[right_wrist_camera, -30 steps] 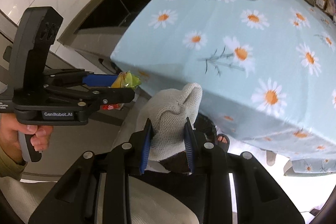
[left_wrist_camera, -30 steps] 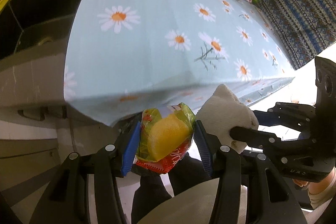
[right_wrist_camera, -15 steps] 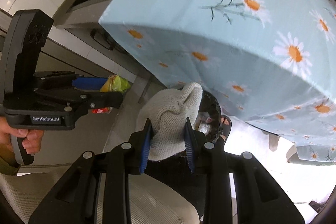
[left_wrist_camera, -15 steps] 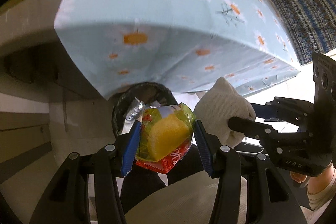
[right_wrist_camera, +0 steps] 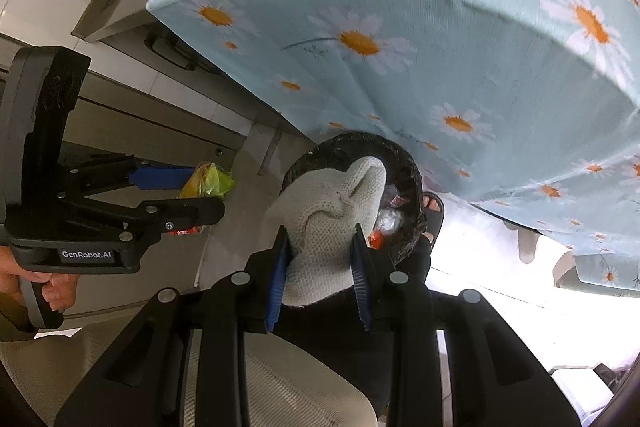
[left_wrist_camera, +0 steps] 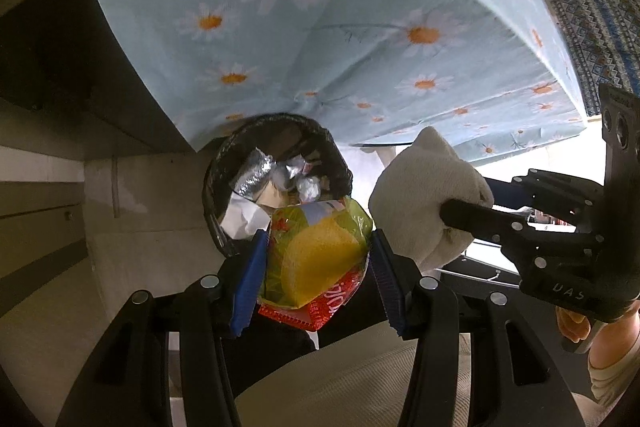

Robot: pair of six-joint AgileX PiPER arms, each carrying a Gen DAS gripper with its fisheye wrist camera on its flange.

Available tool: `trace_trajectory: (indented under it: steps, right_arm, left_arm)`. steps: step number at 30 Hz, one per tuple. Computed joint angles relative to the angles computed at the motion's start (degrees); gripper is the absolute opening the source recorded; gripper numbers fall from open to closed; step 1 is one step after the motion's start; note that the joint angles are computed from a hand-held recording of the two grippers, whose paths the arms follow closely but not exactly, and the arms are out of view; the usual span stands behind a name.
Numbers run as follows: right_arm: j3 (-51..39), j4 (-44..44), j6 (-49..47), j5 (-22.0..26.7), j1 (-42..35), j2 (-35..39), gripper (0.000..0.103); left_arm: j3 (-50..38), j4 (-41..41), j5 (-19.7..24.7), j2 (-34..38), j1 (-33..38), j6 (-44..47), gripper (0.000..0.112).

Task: Collect trash
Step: 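Lower both held items into the bin and open both grippers, then move both open grippers back up over the table toward the last items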

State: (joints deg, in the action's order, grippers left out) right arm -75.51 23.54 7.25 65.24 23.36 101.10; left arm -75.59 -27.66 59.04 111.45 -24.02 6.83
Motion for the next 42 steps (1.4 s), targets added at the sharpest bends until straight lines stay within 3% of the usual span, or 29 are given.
trace_trajectory:
  steps: [10,16,20,42]
  right_arm:
    - [0.8,1.0,-1.6,-1.1,-0.1,1.6,0.032]
    - [-0.8,1.2,-0.9,0.1,-0.9,2.6,0.038]
    - [-1.7,1.7,-0.5,0.5,-1.7,2.7,0.045]
    - [-6.1,-1.3,2.8,3.8,-1.0,0.7,0.047]
  left_arm:
    - [-0.7,-0.1,0.4,2.1,0.3,-0.6,0.050]
    - [-3.1,0.7,1.9,3.6,0.5,-1.5,0.051]
    - [-4.2,1.2,2.4,4.3,0.3,-1.7,0.066]
    - [-6.1,2.8,3.9,1.0,2.1,-3.0,0.066]
